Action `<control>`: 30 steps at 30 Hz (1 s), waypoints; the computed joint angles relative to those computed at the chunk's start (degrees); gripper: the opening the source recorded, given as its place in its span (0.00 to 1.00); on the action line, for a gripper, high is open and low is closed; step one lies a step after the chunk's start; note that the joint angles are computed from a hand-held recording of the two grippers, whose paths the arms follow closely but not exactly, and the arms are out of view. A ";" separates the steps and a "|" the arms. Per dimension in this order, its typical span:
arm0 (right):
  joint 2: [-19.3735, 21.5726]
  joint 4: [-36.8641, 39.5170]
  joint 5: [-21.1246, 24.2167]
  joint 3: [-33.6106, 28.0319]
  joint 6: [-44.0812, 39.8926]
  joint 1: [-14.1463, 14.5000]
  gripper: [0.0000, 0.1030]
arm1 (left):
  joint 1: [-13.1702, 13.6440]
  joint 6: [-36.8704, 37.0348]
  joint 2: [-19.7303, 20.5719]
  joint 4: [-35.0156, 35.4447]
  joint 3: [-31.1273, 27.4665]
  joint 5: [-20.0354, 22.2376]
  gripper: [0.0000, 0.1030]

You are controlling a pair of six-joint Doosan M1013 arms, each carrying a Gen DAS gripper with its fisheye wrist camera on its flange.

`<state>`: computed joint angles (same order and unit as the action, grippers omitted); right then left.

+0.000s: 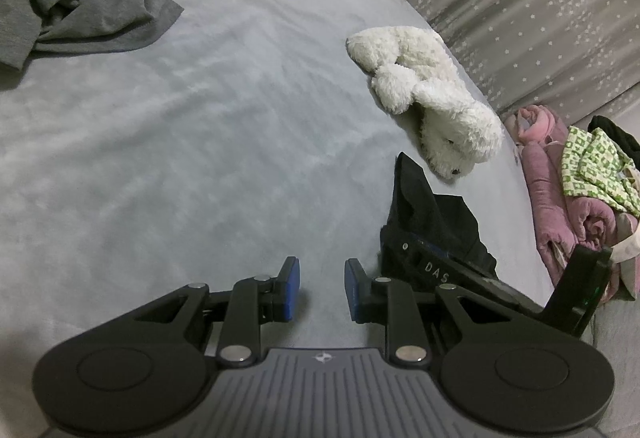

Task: Fold clothes

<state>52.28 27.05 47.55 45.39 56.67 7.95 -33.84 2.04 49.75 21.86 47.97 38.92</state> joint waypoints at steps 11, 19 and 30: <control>2.58 -3.66 -3.94 -7.76 7.81 -2.21 0.27 | -0.09 0.05 0.07 0.06 -0.11 0.06 0.22; 10.41 -11.73 5.93 -23.25 -2.37 -1.64 0.43 | -0.12 1.14 0.57 -0.47 -0.88 0.77 0.22; 16.49 -14.61 6.85 -32.62 9.33 -1.39 0.05 | -0.25 3.97 1.54 -2.73 -2.33 1.76 0.22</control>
<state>68.78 12.43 54.41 12.77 66.00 6.56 -34.10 6.01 51.29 19.13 45.63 40.67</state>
